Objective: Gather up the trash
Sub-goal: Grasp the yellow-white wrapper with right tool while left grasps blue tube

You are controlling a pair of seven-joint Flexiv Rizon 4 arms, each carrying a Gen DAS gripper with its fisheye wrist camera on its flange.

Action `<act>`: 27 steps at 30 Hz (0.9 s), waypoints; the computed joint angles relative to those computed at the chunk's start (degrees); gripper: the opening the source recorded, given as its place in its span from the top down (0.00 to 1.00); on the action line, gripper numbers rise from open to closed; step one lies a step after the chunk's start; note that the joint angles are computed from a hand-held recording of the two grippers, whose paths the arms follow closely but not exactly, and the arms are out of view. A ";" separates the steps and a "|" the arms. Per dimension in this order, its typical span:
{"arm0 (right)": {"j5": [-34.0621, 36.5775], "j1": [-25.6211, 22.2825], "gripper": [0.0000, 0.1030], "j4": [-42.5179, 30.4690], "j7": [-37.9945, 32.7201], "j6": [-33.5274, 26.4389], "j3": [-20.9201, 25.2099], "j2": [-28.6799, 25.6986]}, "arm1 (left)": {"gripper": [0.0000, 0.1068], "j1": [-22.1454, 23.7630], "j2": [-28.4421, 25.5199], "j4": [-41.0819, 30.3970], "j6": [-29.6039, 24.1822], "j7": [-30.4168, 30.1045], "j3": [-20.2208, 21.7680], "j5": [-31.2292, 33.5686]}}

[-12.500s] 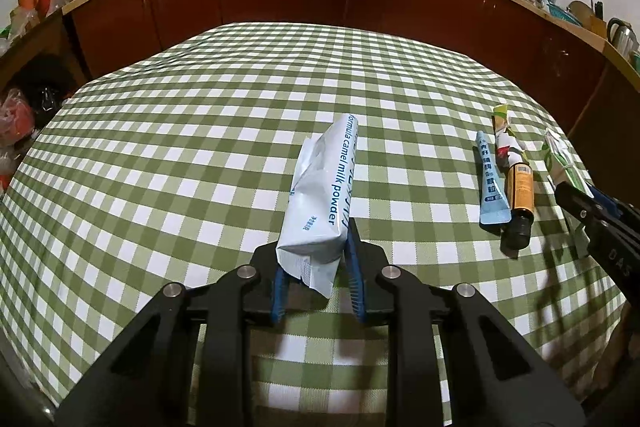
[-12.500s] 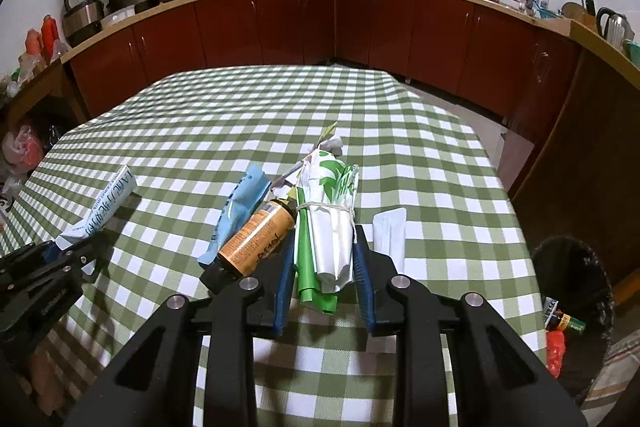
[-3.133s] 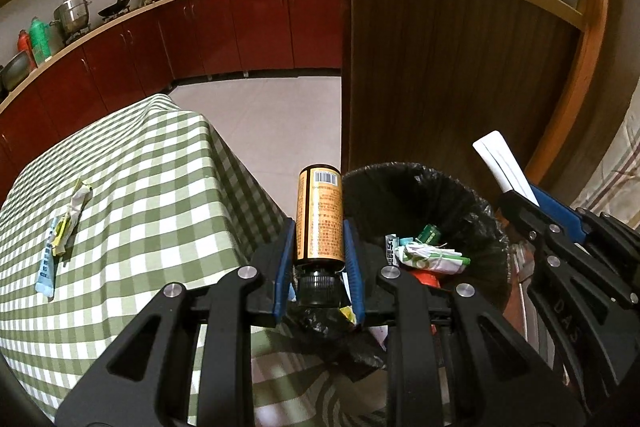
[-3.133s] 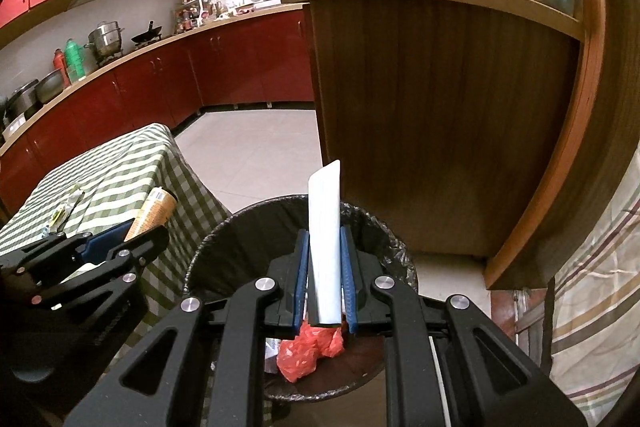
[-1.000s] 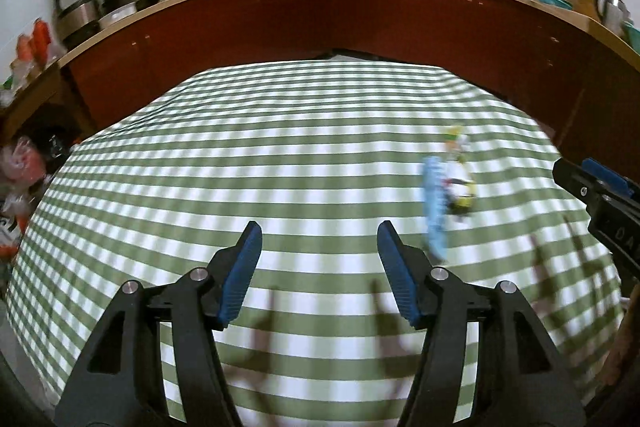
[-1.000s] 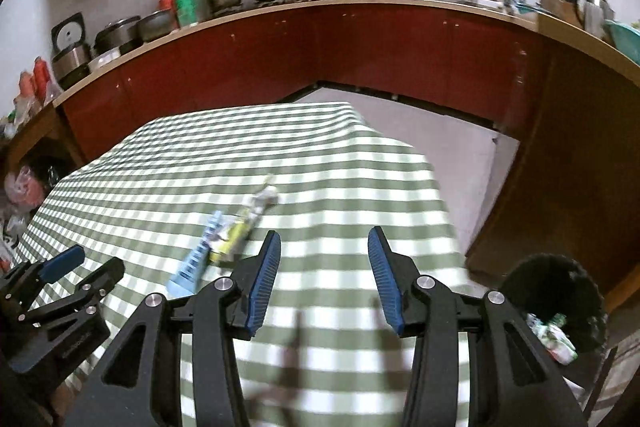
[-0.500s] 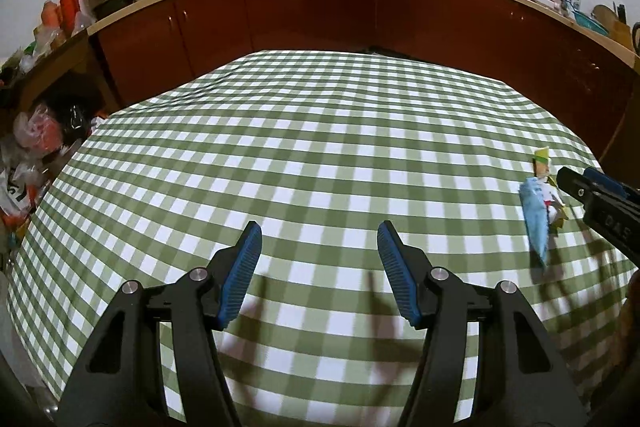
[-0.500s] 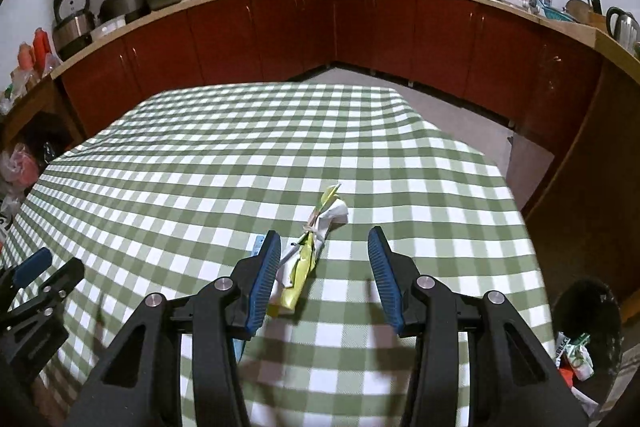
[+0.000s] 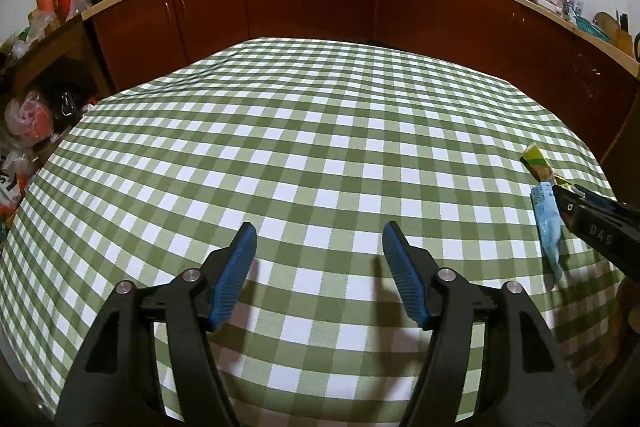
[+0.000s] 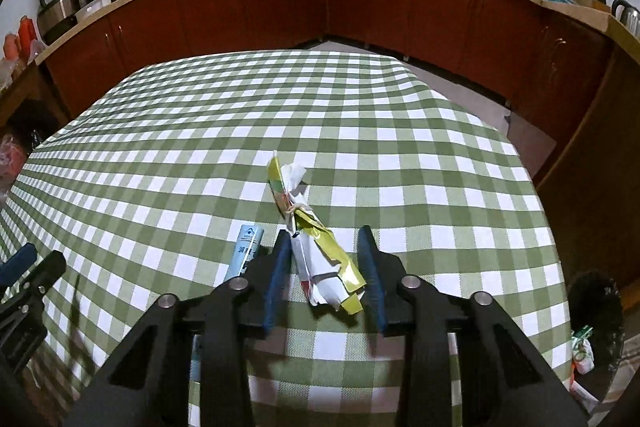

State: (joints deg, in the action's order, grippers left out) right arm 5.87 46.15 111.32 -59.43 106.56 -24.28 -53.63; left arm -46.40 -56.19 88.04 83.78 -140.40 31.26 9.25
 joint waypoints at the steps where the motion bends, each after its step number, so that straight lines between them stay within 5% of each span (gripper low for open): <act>1: -0.18 -0.19 0.69 0.13 -0.24 0.26 0.27 0.11 | 0.40 -0.09 -0.06 -0.09 0.05 -0.10 -0.01 0.00; 3: -0.25 -0.12 0.82 0.40 -0.72 0.55 0.34 0.22 | 0.40 -0.46 -0.29 -0.54 -0.04 -0.18 0.22 0.12; 27: 11.06 -0.90 0.82 9.86 -8.19 9.87 1.89 3.65 | 0.40 -0.92 -3.28 -12.12 -3.36 3.02 -6.43 1.97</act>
